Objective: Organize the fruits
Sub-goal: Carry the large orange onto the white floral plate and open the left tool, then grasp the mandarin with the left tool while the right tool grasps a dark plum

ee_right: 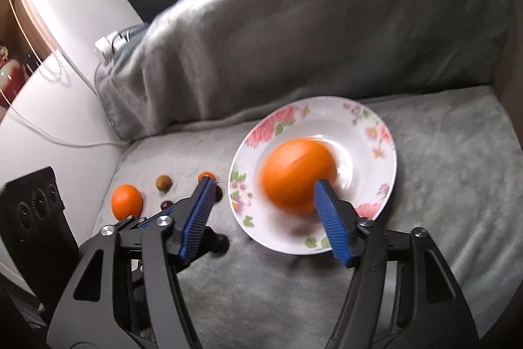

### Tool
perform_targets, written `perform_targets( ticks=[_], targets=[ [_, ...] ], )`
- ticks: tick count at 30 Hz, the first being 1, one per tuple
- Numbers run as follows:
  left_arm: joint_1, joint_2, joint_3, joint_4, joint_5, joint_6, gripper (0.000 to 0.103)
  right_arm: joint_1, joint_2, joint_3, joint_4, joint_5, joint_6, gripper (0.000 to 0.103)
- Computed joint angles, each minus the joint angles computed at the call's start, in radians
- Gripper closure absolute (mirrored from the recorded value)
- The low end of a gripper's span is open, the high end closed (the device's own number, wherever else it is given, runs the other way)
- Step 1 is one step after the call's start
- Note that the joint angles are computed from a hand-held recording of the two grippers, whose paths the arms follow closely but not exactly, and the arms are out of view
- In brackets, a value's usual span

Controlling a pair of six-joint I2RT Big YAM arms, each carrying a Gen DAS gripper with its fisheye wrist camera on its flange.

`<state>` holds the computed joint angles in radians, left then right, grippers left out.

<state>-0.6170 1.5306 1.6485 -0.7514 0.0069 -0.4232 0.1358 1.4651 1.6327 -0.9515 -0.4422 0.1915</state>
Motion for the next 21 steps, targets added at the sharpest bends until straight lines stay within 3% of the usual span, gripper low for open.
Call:
perform_targets(
  ticks=[13,21],
  targets=[
    [0.000,-0.054,-0.029,0.010,-0.016,-0.008,0.057,-0.014,-0.099,-0.064,0.079,0.068,0.010,0.022],
    [0.003,-0.114,-0.072,0.050,-0.028,-0.015,0.033,-0.010,-0.163,-0.118,0.108,0.094,0.010,0.020]
  ],
)
